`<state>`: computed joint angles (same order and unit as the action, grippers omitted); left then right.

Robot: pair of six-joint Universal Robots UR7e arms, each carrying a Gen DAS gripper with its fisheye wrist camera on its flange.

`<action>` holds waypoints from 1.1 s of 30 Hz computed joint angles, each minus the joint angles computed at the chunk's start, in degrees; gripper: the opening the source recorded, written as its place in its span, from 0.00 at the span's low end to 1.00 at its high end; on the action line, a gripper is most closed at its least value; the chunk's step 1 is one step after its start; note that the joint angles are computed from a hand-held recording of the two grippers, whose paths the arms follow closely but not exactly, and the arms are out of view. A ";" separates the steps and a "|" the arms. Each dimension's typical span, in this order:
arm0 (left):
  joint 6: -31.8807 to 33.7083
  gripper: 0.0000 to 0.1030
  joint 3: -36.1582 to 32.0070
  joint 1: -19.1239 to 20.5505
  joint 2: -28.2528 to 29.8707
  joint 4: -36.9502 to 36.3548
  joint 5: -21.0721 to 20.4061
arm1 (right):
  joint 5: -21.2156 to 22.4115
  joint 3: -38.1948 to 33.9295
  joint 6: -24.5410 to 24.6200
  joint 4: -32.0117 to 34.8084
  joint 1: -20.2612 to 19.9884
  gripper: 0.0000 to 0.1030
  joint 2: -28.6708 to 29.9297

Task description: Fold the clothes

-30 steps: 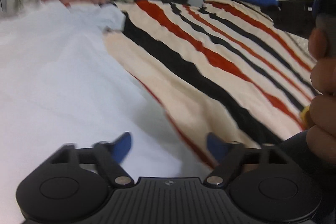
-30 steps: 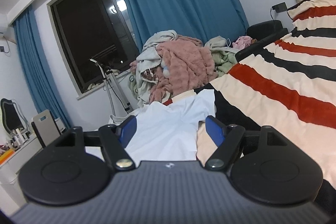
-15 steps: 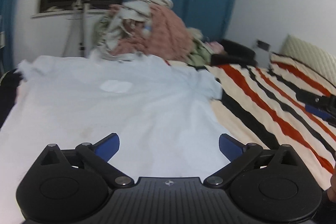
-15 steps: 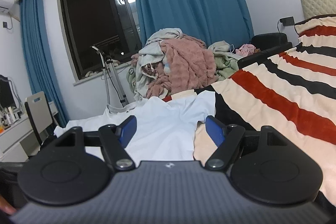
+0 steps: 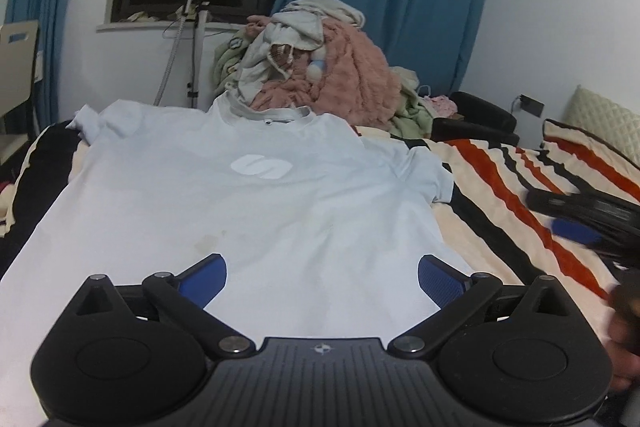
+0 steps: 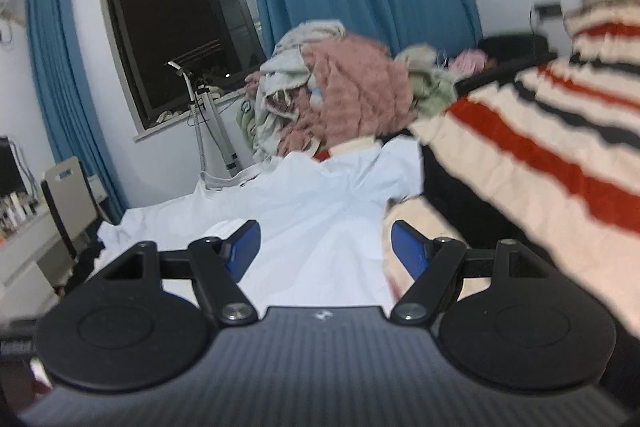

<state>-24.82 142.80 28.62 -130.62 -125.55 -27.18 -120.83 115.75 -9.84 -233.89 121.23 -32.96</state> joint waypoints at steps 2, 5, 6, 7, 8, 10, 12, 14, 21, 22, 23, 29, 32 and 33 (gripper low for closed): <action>0.29 1.00 1.02 -1.01 -0.18 -1.54 1.19 | 3.54 -2.55 1.71 4.61 -2.01 0.71 -0.04; -0.57 1.00 1.92 -1.86 -0.65 0.51 3.89 | 7.44 -6.60 4.38 8.27 -5.50 0.72 0.32; -1.39 1.00 1.91 -1.63 -0.47 1.56 4.07 | 9.13 -7.74 5.92 9.22 -6.95 0.72 0.38; -1.72 1.00 1.83 -1.02 -0.10 1.85 3.94 | 10.80 -8.95 7.49 10.25 -8.34 0.72 0.47; -2.09 1.00 1.80 -0.36 0.33 1.72 3.68 | 12.88 -9.90 9.37 11.43 -10.05 0.72 0.46; -1.70 1.00 1.93 1.17 1.50 -0.20 3.00 | 16.81 -11.54 13.73 13.72 -13.73 0.72 0.55; -0.14 1.00 2.37 2.85 3.09 -4.00 2.34 | 19.34 -13.14 18.68 15.53 -17.29 0.73 1.01; 3.09 1.00 3.07 4.84 5.75 -10.18 1.76 | 21.82 -14.70 23.24 16.57 -20.65 0.73 1.96; 14.08 1.00 3.83 12.11 16.18 -32.18 -1.91 | 34.15 -22.68 30.94 15.60 -28.83 0.73 8.58; 14.92 1.00 3.56 13.11 17.61 -34.68 -2.64 | 36.09 -24.45 29.78 15.89 -29.19 0.73 9.71; 15.71 1.00 3.26 14.07 18.98 -36.98 -3.36 | 37.92 -26.29 28.55 16.37 -29.44 0.72 10.81; 20.57 1.00 2.02 18.10 25.47 -46.54 -4.99 | 39.00 -40.48 24.65 19.42 -29.13 0.71 18.28; 20.59 1.00 0.85 20.56 27.71 -48.64 -6.84 | 40.63 -46.78 22.46 21.23 -29.62 0.71 21.15; 20.75 1.00 0.40 21.45 28.54 -49.59 -7.67 | 40.44 -49.04 21.58 22.45 -29.52 0.71 22.00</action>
<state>-4.07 143.20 50.07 -102.08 -175.14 -34.86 -80.39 66.71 11.73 -211.44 91.71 -10.96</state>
